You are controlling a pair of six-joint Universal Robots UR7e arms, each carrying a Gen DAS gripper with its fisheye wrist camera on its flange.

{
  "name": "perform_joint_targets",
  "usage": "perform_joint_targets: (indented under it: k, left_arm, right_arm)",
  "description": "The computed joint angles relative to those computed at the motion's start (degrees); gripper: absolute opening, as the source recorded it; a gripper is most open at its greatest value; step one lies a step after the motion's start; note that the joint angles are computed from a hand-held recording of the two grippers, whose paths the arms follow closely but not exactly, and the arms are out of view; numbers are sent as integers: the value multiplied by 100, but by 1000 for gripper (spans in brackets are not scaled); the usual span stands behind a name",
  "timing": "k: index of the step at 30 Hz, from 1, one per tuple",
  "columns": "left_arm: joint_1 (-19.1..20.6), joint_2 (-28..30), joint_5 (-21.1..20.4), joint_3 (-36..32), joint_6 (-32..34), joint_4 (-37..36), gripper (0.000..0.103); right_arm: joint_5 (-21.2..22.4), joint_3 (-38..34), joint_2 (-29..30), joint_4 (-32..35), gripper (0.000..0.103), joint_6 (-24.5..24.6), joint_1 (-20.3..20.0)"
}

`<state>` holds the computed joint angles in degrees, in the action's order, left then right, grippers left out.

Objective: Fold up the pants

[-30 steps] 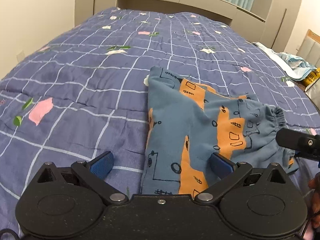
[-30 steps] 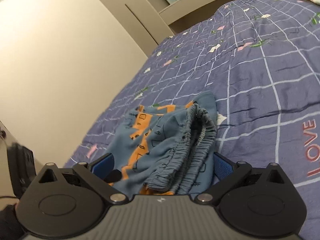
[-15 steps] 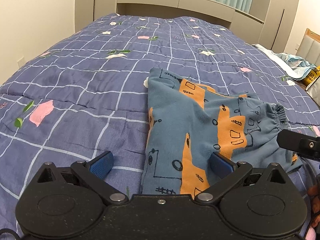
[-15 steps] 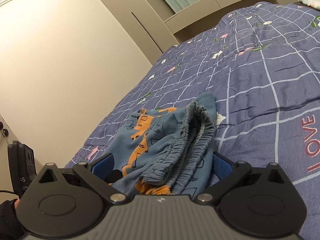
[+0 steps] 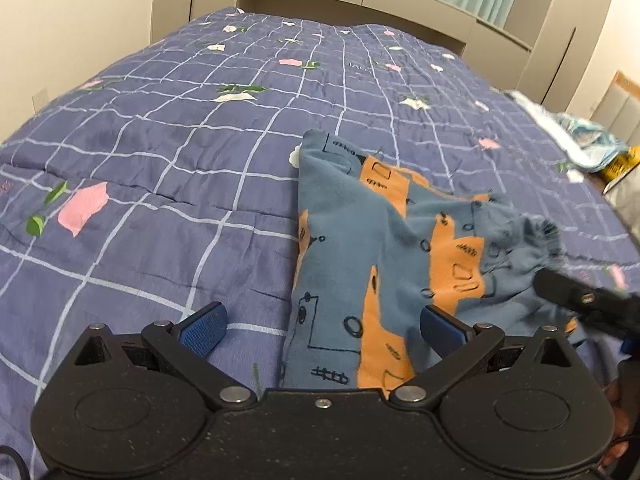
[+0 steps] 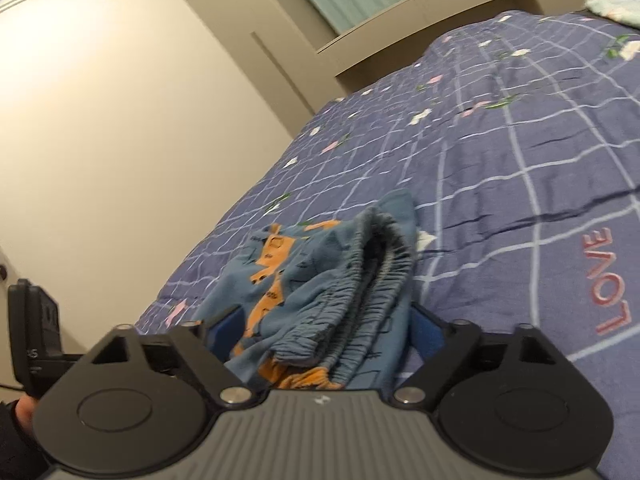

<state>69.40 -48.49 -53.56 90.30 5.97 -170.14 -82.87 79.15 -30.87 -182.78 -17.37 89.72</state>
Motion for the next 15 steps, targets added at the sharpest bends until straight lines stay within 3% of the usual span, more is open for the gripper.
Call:
perform_joint_targets:
  k: [4,6,10,15]
  left_arm:
    - [65,-104,-367,67,-298,-39,96]
    - [78,-143,-466,82,-429,-3,86]
    - [104,-188,-653,-21,-764,412,54]
    - [10,-253,-487,58,-783,438,36]
  right_arm:
    - [-244,51,-12,-152,61,165,42]
    - [-331,63,-24,-138,53,197,72]
    - [-578,121,-22,-367,37,255,182]
    - [-844,354,-102,-710,26,127,363]
